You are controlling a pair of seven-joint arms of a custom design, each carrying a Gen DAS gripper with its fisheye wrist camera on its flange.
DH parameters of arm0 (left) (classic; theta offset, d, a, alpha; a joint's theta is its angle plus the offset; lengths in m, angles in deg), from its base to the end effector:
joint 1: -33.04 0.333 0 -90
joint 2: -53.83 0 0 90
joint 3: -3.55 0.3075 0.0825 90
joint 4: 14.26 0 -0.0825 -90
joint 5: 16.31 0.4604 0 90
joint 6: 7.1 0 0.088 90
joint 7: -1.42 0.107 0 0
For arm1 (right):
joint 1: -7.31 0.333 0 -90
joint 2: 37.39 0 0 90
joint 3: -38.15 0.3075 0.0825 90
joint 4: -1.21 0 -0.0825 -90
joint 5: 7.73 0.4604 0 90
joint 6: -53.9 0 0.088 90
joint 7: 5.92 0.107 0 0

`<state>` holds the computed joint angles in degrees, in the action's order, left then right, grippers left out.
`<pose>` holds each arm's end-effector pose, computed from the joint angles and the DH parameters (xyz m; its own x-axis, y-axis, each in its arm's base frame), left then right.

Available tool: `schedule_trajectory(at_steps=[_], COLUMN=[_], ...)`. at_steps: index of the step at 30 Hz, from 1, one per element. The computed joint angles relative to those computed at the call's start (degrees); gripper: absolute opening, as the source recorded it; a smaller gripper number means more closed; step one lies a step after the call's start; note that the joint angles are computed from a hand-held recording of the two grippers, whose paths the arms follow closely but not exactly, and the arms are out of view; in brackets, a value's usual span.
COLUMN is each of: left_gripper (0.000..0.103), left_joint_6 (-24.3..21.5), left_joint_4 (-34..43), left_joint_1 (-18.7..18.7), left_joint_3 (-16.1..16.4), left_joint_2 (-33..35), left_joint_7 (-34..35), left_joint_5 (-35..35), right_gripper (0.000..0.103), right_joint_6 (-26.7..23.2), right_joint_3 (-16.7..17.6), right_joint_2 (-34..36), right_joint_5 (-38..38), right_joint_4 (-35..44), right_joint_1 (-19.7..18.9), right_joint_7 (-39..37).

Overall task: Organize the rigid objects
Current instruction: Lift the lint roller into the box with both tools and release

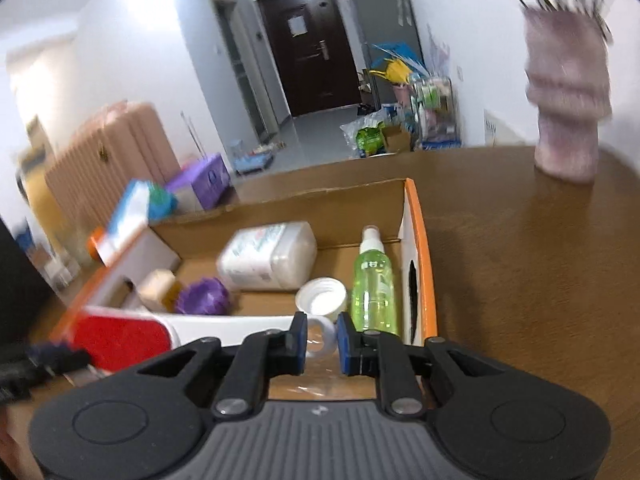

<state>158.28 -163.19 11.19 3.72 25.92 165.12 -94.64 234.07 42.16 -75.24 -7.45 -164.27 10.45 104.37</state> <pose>0.4670 -0.1244 0.4220 -0.5084 -0.8374 0.2008 -0.5598 0.1442 -0.8160 0.4271 0.0503 0.4149 -0.1086 -0.9651 -0.2382 -0.6019 0.2546 -0.7569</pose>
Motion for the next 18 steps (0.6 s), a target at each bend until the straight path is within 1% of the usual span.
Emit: schedule_trajectory(at_steps=[2, 4, 5, 6, 8, 10, 12, 14, 16, 18], left_gripper=[0.053, 0.054, 0.054, 0.057, 0.060, 0.067, 0.070, 0.074, 0.079, 0.080], left_joint_6=[-0.75, -0.24, 0.19, 0.58, 1.11, 1.53, 2.07, 2.79, 3.67, 4.63], left_joint_4=[-0.12, -0.23, -0.37, -0.54, -1.05, -1.44, -2.13, -3.18, -4.50, -6.20], left_joint_1=[-0.01, 0.14, 0.31, 0.45, 0.31, 0.12, -0.06, -0.58, -1.28, -1.81], left_joint_3=[0.22, -0.05, -0.34, -0.54, -0.32, 0.07, 0.39, 0.87, 1.29, 1.47], left_joint_2=[-0.13, -0.16, -0.27, -0.50, -1.38, -2.24, -3.57, -5.50, -7.92, -10.69], left_joint_7=[0.91, 1.28, 0.75, 0.02, -0.91, -2.24, -4.07, -6.00, -7.77, -9.62], left_joint_5=[0.06, 0.18, 0.65, 1.29, 2.18, 3.50, 5.24, 7.23, 9.13, 11.28], right_gripper=[0.016, 0.015, 0.016, 0.018, 0.018, 0.019, 0.025, 0.026, 0.029, 0.036], right_joint_6=[-0.59, -1.70, -2.27, -2.77, -3.29, -3.84, -5.14, -6.70, -8.25, -9.87], right_joint_3=[2.50, 7.20, 8.73, 9.28, 8.06, 6.91, 6.35, 6.24, 5.89, 5.95], right_joint_2=[0.75, 1.13, 1.36, 1.45, 0.89, -0.66, -3.28, -6.00, -9.43, -13.32], right_joint_5=[-1.85, -3.89, -4.94, -5.69, -6.36, -6.77, -7.11, -7.58, -7.86, -8.14], right_joint_4=[0.66, 1.42, 1.86, 2.15, 1.99, 1.49, 0.71, 0.07, -0.96, -2.12], right_joint_1=[-1.74, -5.62, -6.93, -7.40, -6.25, -5.24, -4.49, -3.97, -3.14, -2.32], right_joint_7=[-1.12, -0.26, 0.16, 0.52, 0.68, 0.66, 0.68, 0.79, 0.87, 1.16])
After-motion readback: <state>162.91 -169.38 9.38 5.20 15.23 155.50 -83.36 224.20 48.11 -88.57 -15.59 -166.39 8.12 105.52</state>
